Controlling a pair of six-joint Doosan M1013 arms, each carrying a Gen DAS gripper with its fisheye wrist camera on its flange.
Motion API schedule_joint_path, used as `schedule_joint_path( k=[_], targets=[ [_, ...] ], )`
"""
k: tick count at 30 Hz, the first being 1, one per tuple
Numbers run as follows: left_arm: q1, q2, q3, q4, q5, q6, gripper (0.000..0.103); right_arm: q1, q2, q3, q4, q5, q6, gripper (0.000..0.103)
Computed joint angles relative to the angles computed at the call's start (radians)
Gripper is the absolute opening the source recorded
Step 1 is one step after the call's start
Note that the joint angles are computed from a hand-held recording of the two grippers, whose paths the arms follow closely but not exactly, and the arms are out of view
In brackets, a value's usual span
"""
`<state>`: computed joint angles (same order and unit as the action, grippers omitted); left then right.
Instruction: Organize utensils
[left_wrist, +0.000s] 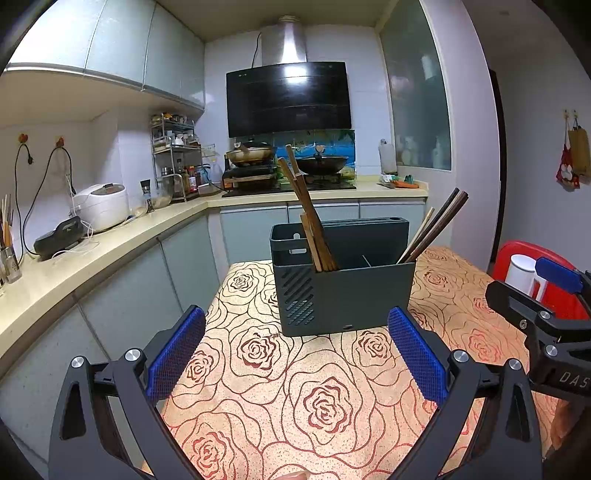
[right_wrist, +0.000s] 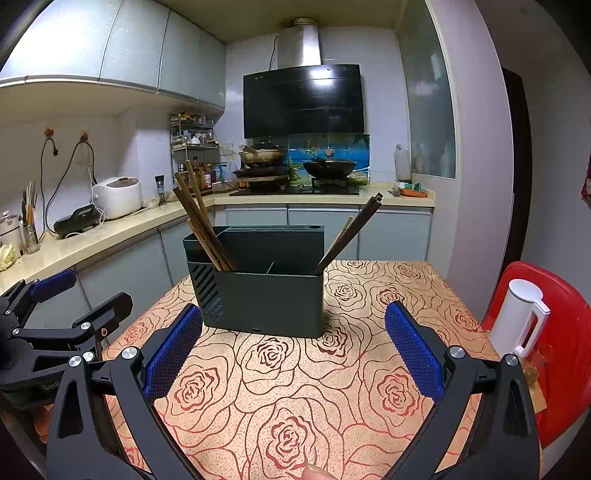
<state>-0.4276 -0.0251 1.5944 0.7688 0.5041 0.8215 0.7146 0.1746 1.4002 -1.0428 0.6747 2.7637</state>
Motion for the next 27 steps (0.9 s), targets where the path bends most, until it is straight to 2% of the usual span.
schedule_joint_path(
  k=[27],
  targets=[
    [0.000,0.001,0.000,-0.005,0.001,0.006,0.096,0.002,0.003,-0.004,0.017,-0.001,-0.007,0.096]
  ],
)
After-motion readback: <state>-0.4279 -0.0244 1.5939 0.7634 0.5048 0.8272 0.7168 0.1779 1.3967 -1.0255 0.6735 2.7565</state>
